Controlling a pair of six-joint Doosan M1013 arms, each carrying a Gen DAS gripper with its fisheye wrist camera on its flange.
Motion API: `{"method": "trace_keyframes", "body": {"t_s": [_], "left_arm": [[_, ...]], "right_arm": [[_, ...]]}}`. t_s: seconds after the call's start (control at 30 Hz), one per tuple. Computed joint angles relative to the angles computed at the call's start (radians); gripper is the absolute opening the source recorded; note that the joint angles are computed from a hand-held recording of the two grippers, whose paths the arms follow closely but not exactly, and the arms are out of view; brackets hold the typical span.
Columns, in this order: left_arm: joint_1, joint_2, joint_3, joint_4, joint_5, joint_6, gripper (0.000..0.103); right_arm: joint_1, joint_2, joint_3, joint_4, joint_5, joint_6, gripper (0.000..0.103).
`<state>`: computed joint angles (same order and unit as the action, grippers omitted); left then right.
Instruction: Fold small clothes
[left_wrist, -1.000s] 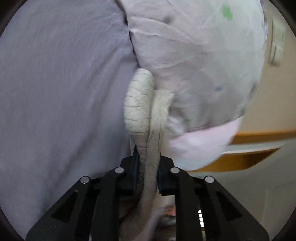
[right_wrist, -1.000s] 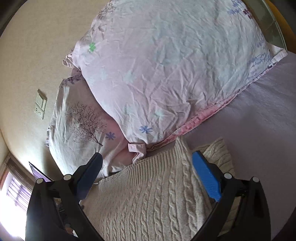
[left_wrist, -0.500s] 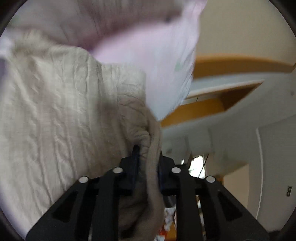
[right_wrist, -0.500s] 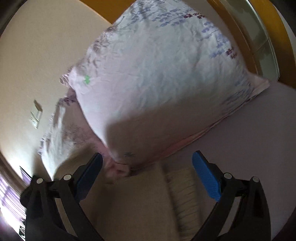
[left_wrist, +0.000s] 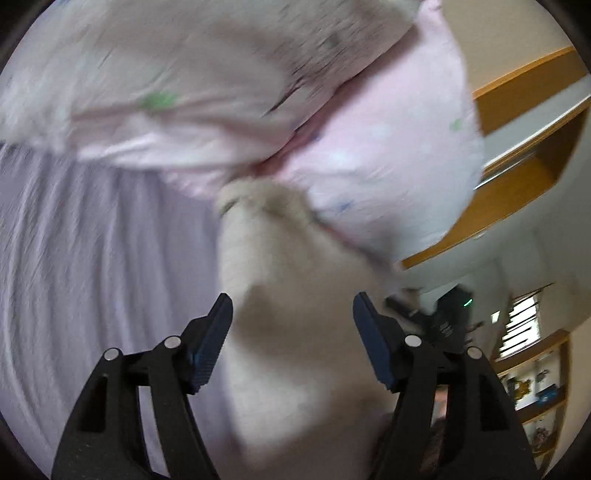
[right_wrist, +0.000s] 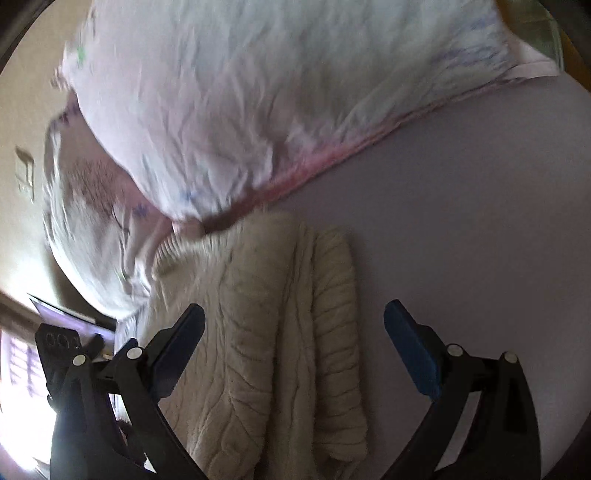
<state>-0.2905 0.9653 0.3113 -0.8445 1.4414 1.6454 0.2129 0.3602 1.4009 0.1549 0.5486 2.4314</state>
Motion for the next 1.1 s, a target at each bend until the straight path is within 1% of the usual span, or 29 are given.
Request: {"method": "trace_keyframes", "body": {"t_s": [0.03,0.1,0.17,0.2,0.23,0.27,0.3,0.33,0.4,0.43,0.47,0.5,0.53,0.57,0.6,0.63,0.67,0.7,0.73,0.77,0.8,0.83,0.87,0.9,0.93,0.97,1.0,1.07,1.1], "left_arm": [[0.006,-0.005,0.018,0.014,0.012,0.015,0.068],[-0.006,0.001,0.016,0.04,0.038,0.019,0.07],[-0.008,-0.006,0.048,0.043,0.055,0.043,0.072],[-0.011,-0.001,0.041,0.041,0.064,0.04,0.074],[-0.014,-0.015,0.076,0.04,0.054,0.052,0.076],[-0.018,-0.013,0.082,0.034,0.05,0.047,0.077],[-0.023,-0.024,0.115,0.024,0.013,0.063,0.077],[-0.026,-0.024,0.111,0.025,0.007,0.062,0.075],[-0.023,-0.013,0.077,0.019,0.03,0.046,0.05],[-0.008,-0.007,0.069,-0.03,0.046,0.053,0.044],[-0.001,-0.003,0.065,-0.06,0.056,0.059,0.039],[0.013,-0.014,0.085,-0.092,0.06,0.084,0.039],[0.028,-0.054,0.144,-0.099,0.037,0.142,0.039],[0.039,-0.092,0.2,-0.089,0.002,0.197,0.039],[0.051,-0.135,0.261,-0.077,-0.041,0.258,0.039],[0.063,-0.172,0.315,-0.067,-0.083,0.314,0.039],[0.079,-0.223,0.387,-0.025,-0.151,0.38,0.041],[0.085,-0.248,0.418,0.038,-0.193,0.403,0.045],[0.084,-0.259,0.429,0.091,-0.213,0.403,0.046],[0.082,-0.274,0.452,0.196,-0.254,0.38,0.049],[0.087,-0.276,0.458,0.25,-0.259,0.354,0.049],[0.097,-0.286,0.482,0.254,-0.277,0.34,0.049],[0.112,-0.298,0.504,0.227,-0.299,0.358,0.048],[0.122,-0.327,0.553,0.19,-0.357,0.394,0.049],[0.125,-0.345,0.581,0.167,-0.389,0.421,0.051],[0.132,-0.371,0.618,0.116,-0.427,0.477,0.057],[0.13,-0.389,0.644,0.07,-0.445,0.527,0.061],[0.103,-0.403,0.664,0.039,-0.447,0.583,0.064],[0.09,-0.407,0.668,0.038,-0.443,0.599,0.066]], "right_arm": [[0.002,0.006,-0.005,0.015,0.005,-0.02,0.1],[0.009,0.011,-0.015,-0.014,0.015,-0.014,0.1],[0.014,0.012,-0.017,-0.026,0.012,-0.02,0.099],[0.015,0.014,-0.016,-0.007,0.003,-0.049,0.089],[0.015,0.017,-0.018,0.006,0.004,-0.068,0.082],[0.022,0.022,-0.026,-0.02,0.016,-0.066,0.071],[0.021,0.025,-0.028,0.005,0.011,-0.103,0.05],[0.017,0.027,-0.023,0.082,-0.011,-0.168,0.046],[0.018,0.024,-0.012,0.117,-0.062,-0.196,0.041],[0.016,0.019,0.0,0.173,-0.095,-0.255,0.04],[0.016,0.009,0.022,0.282,-0.158,-0.366,0.039],[0.018,0.005,0.032,0.413,-0.199,-0.497,0.038],[0.022,0.006,0.032,0.543,-0.219,-0.627,0.038],[0.03,0.016,0.016,0.665,-0.211,-0.758,0.037],[0.039,0.03,-0.005,0.734,-0.189,-0.852,0.037],[0.046,0.044,-0.026,0.751,-0.166,-0.894,0.037],[0.061,0.076,-0.074,0.715,-0.112,-0.891,0.038],[0.072,0.096,-0.11,0.636,-0.074,-0.836,0.04],[0.089,0.136,-0.176,0.505,0.002,-0.744,0.043],[0.101,0.159,-0.219,0.375,0.06,-0.65,0.048],[0.113,0.175,-0.255,0.244,0.106,-0.557,0.061],[0.123,0.177,-0.266,0.148,0.114,-0.471,0.065],[0.126,0.159,-0.243,0.096,0.072,-0.406,0.067],[0.13,0.135,-0.207,0.044,-0.003,-0.338,0.067],[0.135,0.112,-0.171,-0.014,-0.083,-0.27,0.067],[0.139,0.093,-0.145,-0.058,-0.147,-0.227,0.067],[0.142,0.091,-0.145,-0.064,-0.158,-0.223,0.067],[0.147,0.117,-0.194,-0.065,-0.074,-0.227,0.067],[0.148,0.144,-0.236,-0.074,-0.016,-0.224,0.058]]}}
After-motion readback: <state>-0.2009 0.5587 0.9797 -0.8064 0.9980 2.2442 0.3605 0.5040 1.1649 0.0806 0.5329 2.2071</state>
